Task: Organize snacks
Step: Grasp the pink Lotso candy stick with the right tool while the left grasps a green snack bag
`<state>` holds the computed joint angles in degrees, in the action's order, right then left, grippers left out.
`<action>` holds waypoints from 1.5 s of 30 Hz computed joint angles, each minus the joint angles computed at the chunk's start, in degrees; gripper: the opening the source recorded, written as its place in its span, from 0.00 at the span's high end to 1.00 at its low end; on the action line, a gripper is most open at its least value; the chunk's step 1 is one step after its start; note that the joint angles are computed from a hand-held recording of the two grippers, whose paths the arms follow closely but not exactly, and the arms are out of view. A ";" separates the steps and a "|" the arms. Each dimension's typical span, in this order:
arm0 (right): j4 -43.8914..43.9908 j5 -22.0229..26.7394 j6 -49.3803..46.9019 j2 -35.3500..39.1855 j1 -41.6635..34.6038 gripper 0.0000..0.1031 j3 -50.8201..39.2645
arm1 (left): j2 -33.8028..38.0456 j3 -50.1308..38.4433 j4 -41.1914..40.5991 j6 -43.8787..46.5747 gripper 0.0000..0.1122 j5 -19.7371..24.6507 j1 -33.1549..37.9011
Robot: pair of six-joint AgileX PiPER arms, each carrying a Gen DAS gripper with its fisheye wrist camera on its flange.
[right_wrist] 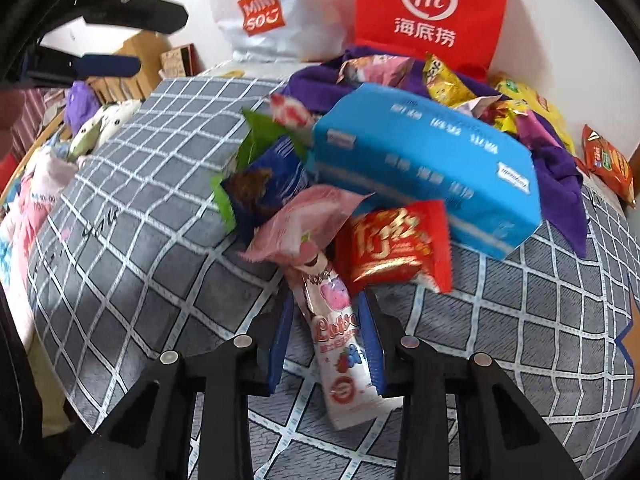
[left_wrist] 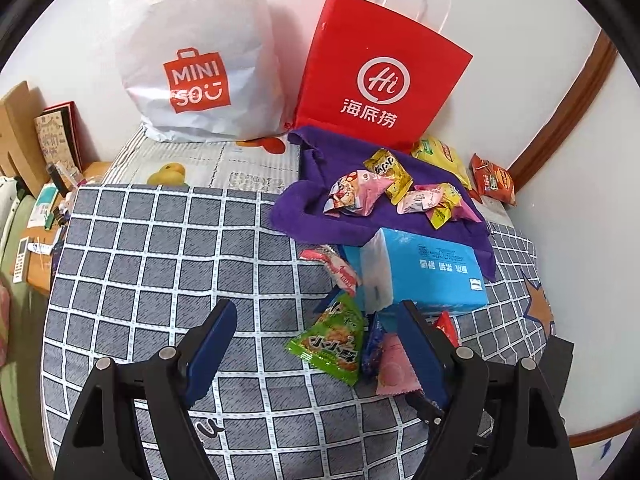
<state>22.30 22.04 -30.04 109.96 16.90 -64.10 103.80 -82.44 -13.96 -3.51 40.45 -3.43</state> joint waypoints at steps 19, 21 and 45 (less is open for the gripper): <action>17.82 -7.00 -16.44 -12.90 -7.07 0.83 12.81 | 5.14 2.34 4.53 -1.49 0.29 -3.67 -1.72; 10.48 -10.07 -8.42 -12.87 -8.82 0.82 13.27 | 6.51 1.89 4.30 -0.98 0.29 -3.85 -2.09; 13.61 -11.28 -6.22 2.79 -17.47 0.79 3.63 | 19.87 -9.75 8.21 0.76 0.35 -0.86 -7.07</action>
